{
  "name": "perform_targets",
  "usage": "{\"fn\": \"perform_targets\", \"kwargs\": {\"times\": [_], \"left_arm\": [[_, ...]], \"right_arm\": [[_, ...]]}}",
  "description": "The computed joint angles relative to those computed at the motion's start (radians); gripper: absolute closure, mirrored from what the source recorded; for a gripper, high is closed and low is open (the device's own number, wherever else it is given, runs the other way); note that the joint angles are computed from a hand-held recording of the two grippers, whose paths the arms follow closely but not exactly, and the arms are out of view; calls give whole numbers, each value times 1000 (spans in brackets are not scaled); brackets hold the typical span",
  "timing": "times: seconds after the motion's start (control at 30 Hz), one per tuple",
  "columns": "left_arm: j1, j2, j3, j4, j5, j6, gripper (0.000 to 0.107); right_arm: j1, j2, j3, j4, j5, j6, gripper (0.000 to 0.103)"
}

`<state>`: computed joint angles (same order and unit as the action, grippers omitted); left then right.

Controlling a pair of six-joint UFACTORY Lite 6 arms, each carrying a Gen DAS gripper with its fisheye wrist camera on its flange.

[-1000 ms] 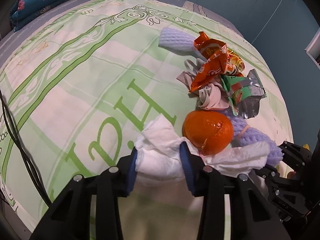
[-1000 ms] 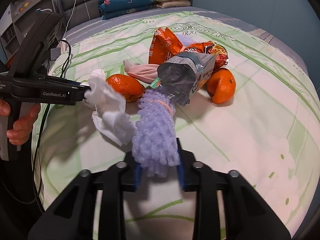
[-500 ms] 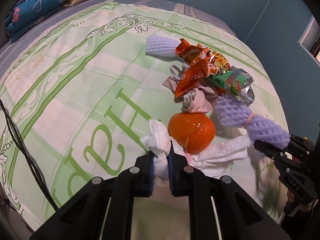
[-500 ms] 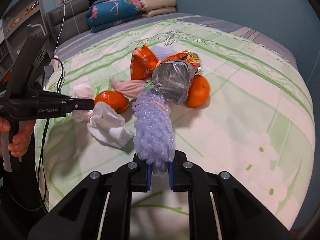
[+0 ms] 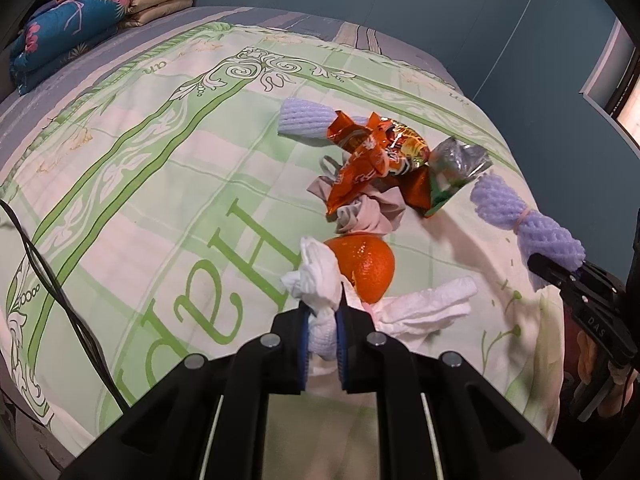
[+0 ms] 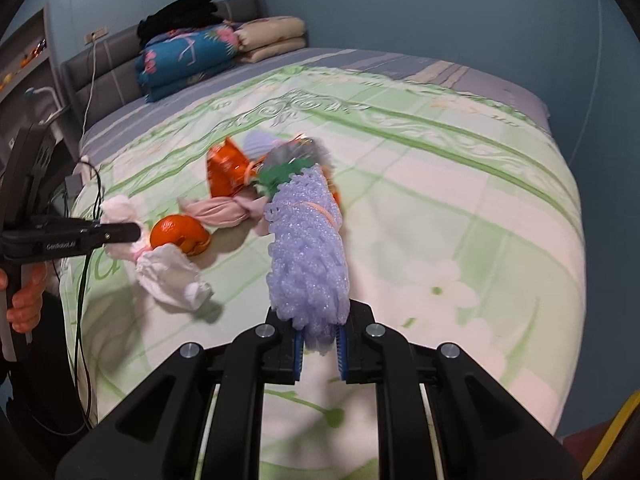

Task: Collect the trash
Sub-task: 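Grasp the white tissue with the left gripper while the right grasps the purple foam net, then carry tissue and purple foam net to the bin and open both grippers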

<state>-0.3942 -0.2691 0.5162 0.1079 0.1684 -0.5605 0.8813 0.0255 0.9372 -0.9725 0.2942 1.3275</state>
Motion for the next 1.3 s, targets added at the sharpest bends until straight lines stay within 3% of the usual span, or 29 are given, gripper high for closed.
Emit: {"fn": "perform_targets", "kwargs": {"times": [0.37,0.67,0.77,1.0,1.3], "left_arm": [[-82,-129,14,121,76,-150,98],[-225,-246,81,368,218,-428,98],[-268,-266,114,384,257,-460,98],[-488,-229,241,640,421,-739,98],[-624,-95,399,731,481,-845,98]], "right_arm": [[-34,-243,-133,47,74,-37,91],[-41,-488,-222,146,187,-144,91],[-37,-569,-238,163,243,-170,91],[15,-767,-266,151,424,-172,91],[167,-984,-287,83,714,-125,91]]}}
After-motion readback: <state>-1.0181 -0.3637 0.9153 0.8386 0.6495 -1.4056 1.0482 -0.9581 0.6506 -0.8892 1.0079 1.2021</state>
